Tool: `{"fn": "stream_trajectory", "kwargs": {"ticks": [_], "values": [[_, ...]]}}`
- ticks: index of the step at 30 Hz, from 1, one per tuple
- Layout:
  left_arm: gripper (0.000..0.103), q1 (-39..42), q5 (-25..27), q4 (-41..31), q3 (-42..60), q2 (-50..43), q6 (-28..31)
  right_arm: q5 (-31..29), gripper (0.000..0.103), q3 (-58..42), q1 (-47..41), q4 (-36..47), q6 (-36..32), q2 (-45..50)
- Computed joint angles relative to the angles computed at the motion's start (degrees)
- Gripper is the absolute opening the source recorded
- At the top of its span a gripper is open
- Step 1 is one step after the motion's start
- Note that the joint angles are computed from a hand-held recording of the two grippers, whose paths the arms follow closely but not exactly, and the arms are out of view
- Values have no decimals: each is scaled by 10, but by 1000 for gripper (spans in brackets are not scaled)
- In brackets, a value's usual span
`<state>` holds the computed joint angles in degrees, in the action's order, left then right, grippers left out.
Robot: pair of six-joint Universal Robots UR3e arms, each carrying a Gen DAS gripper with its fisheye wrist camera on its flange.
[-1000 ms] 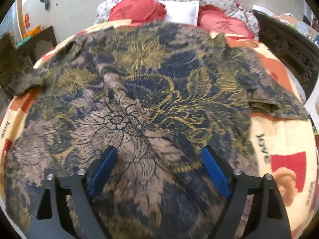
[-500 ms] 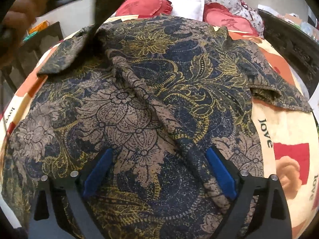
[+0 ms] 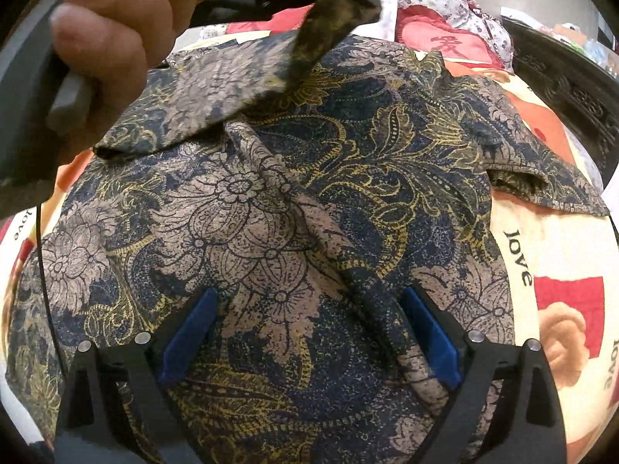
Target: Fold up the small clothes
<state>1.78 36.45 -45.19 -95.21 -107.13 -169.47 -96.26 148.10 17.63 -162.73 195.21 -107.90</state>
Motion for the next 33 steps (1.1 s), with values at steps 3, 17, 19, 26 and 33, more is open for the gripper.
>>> {"fn": "stream_trajectory", "kwargs": {"ticks": [3, 17, 19, 26, 33], "values": [[6, -11, 1, 2, 13, -11, -9, -1, 102, 1, -2, 2, -2, -2], [71, -46, 32, -110, 95, -49, 27, 28, 103, 22, -48, 24, -39, -49], [71, -29, 38, -149, 88, -31, 71, 23, 103, 18, -44, 20, -36, -41], [71, 152, 60, -122, -95, 123, 228, 0, 103, 3, -17, 9, -18, -13], [13, 329, 128, 121, -164, 72, 125, -15, 103, -6, 1, -4, -6, 12]]}}
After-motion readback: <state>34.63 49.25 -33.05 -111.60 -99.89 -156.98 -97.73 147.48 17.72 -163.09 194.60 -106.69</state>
